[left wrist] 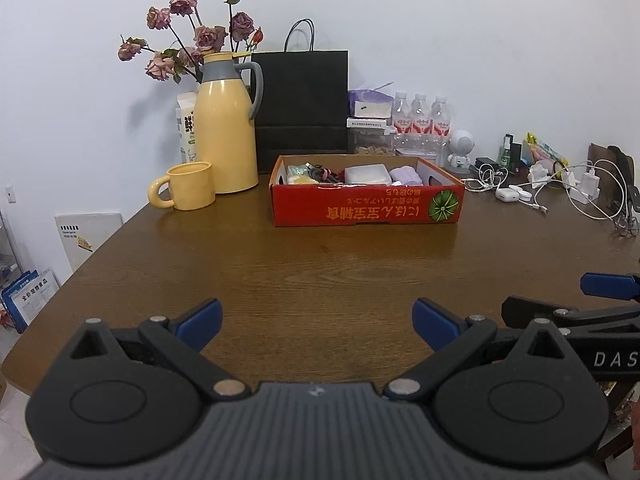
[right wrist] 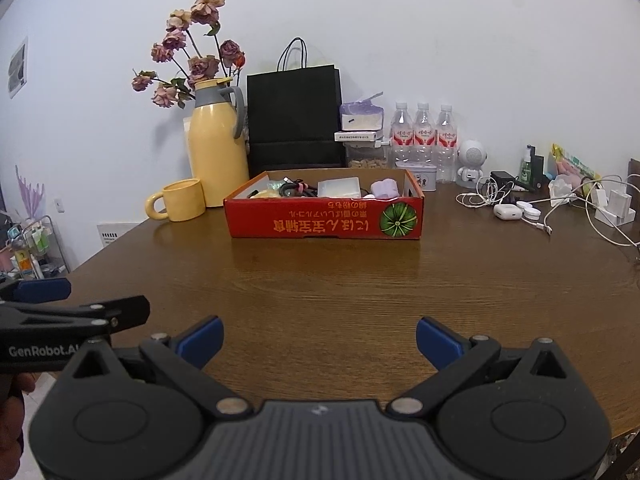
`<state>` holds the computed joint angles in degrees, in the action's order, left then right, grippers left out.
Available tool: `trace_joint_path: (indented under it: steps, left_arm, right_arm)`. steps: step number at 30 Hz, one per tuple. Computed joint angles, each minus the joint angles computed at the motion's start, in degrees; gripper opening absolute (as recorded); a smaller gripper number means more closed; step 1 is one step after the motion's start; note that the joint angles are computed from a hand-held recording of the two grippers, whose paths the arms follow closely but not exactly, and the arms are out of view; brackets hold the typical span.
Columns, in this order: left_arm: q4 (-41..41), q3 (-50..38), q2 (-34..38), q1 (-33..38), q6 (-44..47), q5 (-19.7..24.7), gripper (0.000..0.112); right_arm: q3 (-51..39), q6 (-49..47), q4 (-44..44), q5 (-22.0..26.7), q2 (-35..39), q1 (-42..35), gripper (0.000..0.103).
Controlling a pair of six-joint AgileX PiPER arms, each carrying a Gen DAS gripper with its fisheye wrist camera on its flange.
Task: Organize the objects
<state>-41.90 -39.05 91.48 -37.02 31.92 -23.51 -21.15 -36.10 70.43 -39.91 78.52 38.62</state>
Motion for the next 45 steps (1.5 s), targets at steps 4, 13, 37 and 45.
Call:
trace_joint_path:
  steps: [4, 13, 37, 45]
  left_arm:
    - [-0.53, 0.0, 0.09, -0.39, 0.64, 0.02, 0.103]
    - [-0.62, -0.03, 0.12, -0.51, 0.69, -0.04, 0.103]
    - [-3.17, -1.09, 0.78, 0.63, 3.13, 1.67, 0.103]
    - [-3.64, -3.14, 3.9, 1.85, 4.19, 4.58, 0.103]
  right_arm:
    - [0.02, -0.19, 0.35, 0.49, -0.17, -0.93, 0.103]
    - [1.0, 2.81, -2.73, 0.14, -0.48, -1.42, 0.103]
    - [1.58, 3.63, -3.98, 1.8, 0.72, -3.41, 0.103]
    - [1.31, 11.07, -12.64, 4.43, 4.98, -7.76, 0.103]
